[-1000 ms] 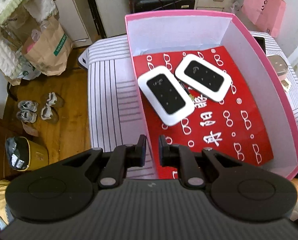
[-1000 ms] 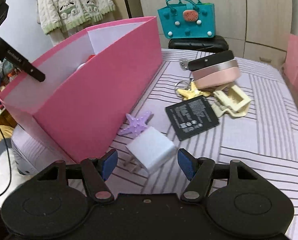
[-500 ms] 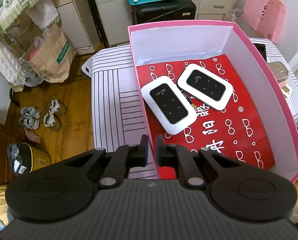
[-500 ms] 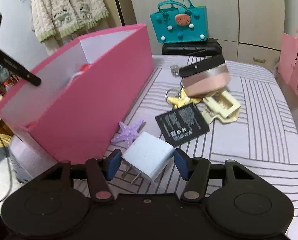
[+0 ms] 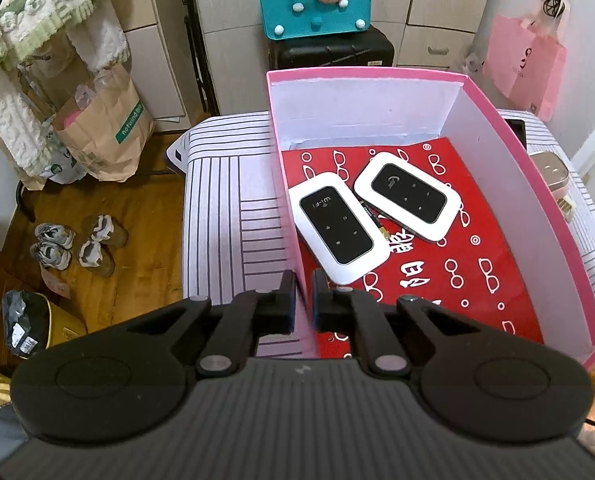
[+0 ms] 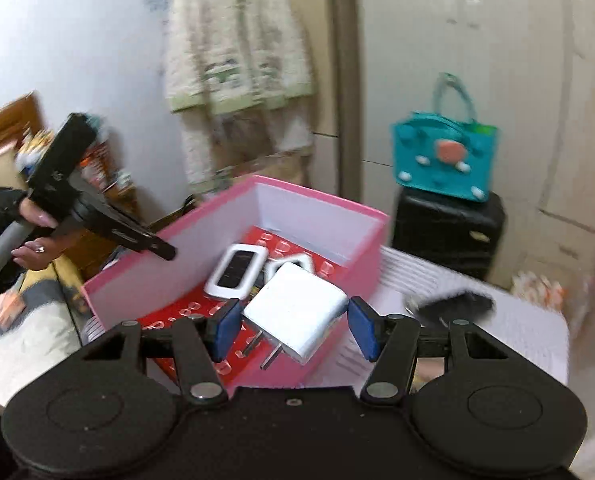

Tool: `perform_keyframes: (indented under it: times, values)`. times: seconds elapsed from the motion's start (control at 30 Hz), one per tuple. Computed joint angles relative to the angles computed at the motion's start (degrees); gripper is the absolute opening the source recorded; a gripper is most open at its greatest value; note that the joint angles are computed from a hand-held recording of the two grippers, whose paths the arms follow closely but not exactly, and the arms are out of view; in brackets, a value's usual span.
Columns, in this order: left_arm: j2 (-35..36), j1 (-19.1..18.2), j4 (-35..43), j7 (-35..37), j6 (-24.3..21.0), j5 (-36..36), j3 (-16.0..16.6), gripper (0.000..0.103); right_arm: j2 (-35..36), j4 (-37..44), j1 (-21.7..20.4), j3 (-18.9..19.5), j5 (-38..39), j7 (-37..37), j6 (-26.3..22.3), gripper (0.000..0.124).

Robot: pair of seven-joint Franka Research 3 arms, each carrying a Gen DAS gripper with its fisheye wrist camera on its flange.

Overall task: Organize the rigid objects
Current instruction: 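Carry the charger plug into the box and release it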

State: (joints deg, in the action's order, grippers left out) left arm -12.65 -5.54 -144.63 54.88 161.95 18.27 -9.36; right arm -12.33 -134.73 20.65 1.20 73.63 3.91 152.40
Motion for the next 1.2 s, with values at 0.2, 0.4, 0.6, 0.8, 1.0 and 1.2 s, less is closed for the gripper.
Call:
perform_keyframes:
  times: [0.2,0.4,0.6,0.8,1.0,1.2]
  values:
    - [0.0,-0.1,-0.4,-0.3,0.9,-1.2,0.3,0.007,9.9,9.6,1.6,3.8,-19.0,8.1,2.8,0.063]
    - [0.1,0.2,-0.5,-1.1,1.2,-0.6,0.1,0.007,23.2,21.2,4.2,3.0,-54.8,29.9,7.2,0.063]
    - [0.2,0.1,-0.5,-1.0,1.4,-0.6,0.1,0.007,32.0,33.1,6.2,1.0,-73.1,40.6,-1.9,0.063]
    - [0.2,-0.2,-0.4,-0.5,1.3,-1.1,0.2,0.007,35.1,38.7,5.9,2.0,-76.1,41.7,-10.5,0.066]
    - [0.2,-0.2,-0.5,-0.5,1.6,-1.8,0.4,0.007,32.0,35.2,2.6,4.6,-68.2,39.8,-8.2,0.072]
    - [0.0,0.2,-1.1,-1.6,2.4,-1.1,0.1,0.007,19.2,21.7,-5.7,10.6,-37.7,19.1,1.6,0.073]
